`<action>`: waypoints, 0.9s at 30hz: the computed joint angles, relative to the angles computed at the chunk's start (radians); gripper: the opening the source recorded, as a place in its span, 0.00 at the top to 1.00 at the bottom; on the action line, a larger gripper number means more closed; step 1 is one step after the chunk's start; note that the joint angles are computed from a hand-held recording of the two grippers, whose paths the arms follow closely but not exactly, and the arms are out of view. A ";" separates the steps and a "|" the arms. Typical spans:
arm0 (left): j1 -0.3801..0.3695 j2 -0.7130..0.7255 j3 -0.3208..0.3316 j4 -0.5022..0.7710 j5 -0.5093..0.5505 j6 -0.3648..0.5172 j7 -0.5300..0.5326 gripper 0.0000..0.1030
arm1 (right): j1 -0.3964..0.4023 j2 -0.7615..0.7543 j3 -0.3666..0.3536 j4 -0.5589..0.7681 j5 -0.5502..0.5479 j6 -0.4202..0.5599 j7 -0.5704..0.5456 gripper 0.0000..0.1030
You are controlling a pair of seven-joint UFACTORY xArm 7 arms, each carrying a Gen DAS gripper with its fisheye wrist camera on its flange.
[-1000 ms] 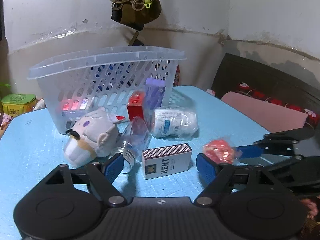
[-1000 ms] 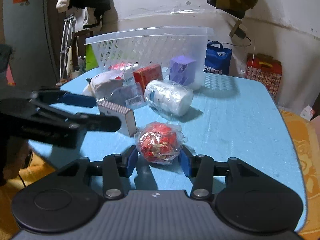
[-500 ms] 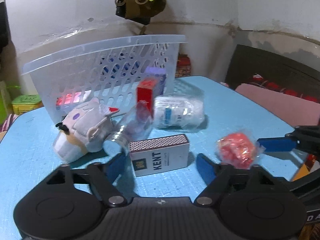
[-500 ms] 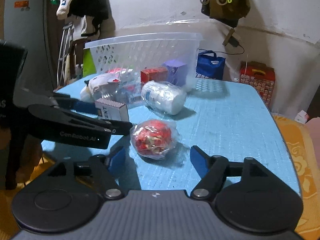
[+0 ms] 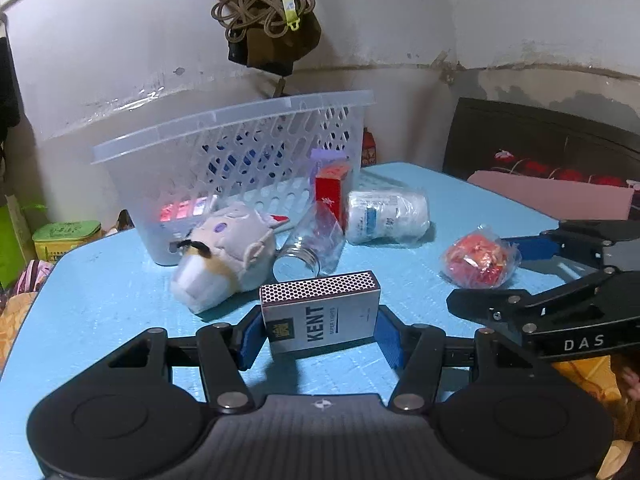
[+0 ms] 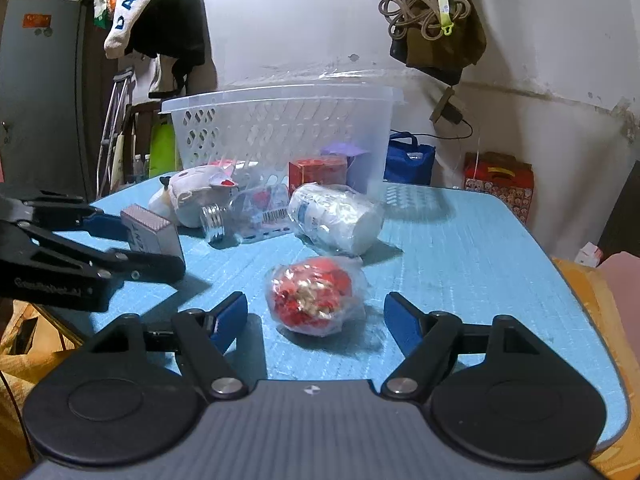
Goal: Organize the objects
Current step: 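Grasp the red-wrapped bag with the right tool while the left tool grasps the KENT box, then lift both items over the basket and open both tools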
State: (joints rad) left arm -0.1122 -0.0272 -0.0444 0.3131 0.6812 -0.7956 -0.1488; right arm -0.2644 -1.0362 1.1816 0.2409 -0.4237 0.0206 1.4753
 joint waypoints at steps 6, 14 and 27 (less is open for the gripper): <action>0.009 -0.006 0.008 0.030 0.037 0.011 -0.075 0.41 | 0.008 0.032 -0.028 0.011 -0.007 -0.003 -0.036 0.52; 0.017 -0.022 0.018 0.034 0.042 -0.011 -0.095 0.41 | 0.005 0.046 -0.028 0.033 -0.008 -0.017 -0.072 0.53; 0.057 -0.063 0.065 0.057 0.123 -0.055 -0.218 0.41 | 0.022 -0.014 -0.079 0.036 0.049 -0.053 -0.115 0.53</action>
